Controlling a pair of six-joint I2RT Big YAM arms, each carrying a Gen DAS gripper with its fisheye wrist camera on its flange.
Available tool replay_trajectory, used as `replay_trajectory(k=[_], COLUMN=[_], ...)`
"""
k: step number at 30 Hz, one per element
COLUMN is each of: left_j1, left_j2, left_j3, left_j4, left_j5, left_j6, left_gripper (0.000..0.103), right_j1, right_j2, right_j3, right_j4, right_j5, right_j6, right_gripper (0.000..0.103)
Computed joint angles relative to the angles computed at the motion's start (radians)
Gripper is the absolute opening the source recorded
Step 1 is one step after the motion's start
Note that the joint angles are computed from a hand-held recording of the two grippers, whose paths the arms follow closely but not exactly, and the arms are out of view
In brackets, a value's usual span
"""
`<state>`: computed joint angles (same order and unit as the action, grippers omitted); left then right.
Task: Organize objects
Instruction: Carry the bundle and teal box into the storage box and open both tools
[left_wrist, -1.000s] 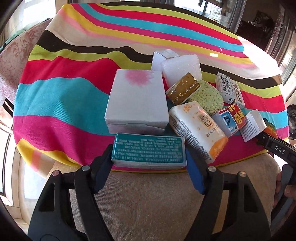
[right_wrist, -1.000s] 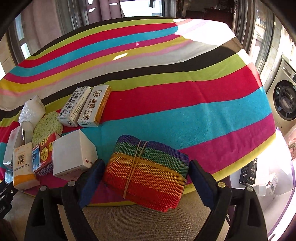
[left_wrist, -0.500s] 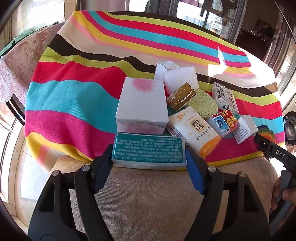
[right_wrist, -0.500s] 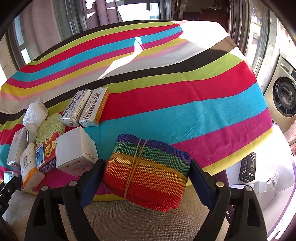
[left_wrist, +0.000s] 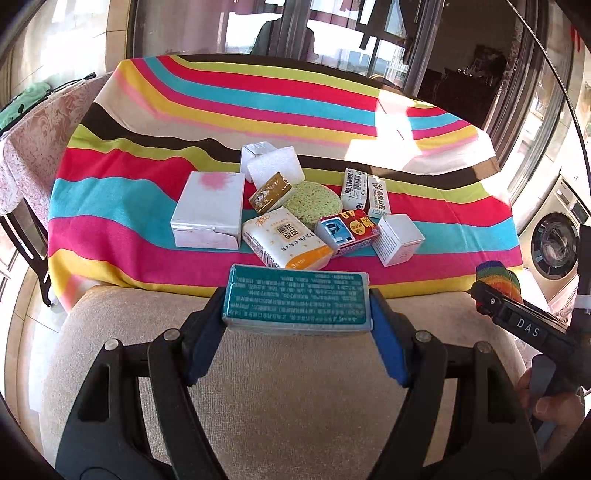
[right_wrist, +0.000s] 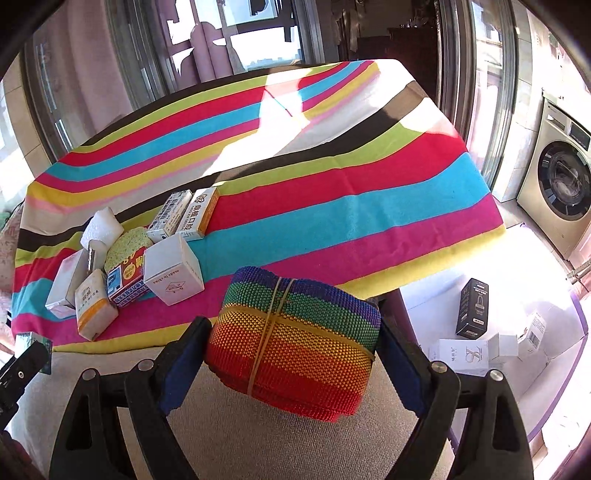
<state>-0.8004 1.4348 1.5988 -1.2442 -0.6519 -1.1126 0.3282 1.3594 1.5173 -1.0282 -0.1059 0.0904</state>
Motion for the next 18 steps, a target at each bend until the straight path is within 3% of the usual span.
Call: replay_trajectory(k=[10,18], left_j1=[-0.051,-0.061], left_j2=[0.179,0.318], left_j3=[0.192,0.355], left_j4=[0.098,0.197], left_j5=[0.088,0.22], left_j6=[0.197,0.335], left_gripper=[0.076,0.076], right_j1=[-0.114,-0.241], right_j2=[-0.092,-0.107], right_j3=[-0.097,-0.122], right_j4=[0.007,0.009], right_j5=[-0.024,-0.052], right_j6=[0.015,0.022], right_gripper=[0.089,0.089])
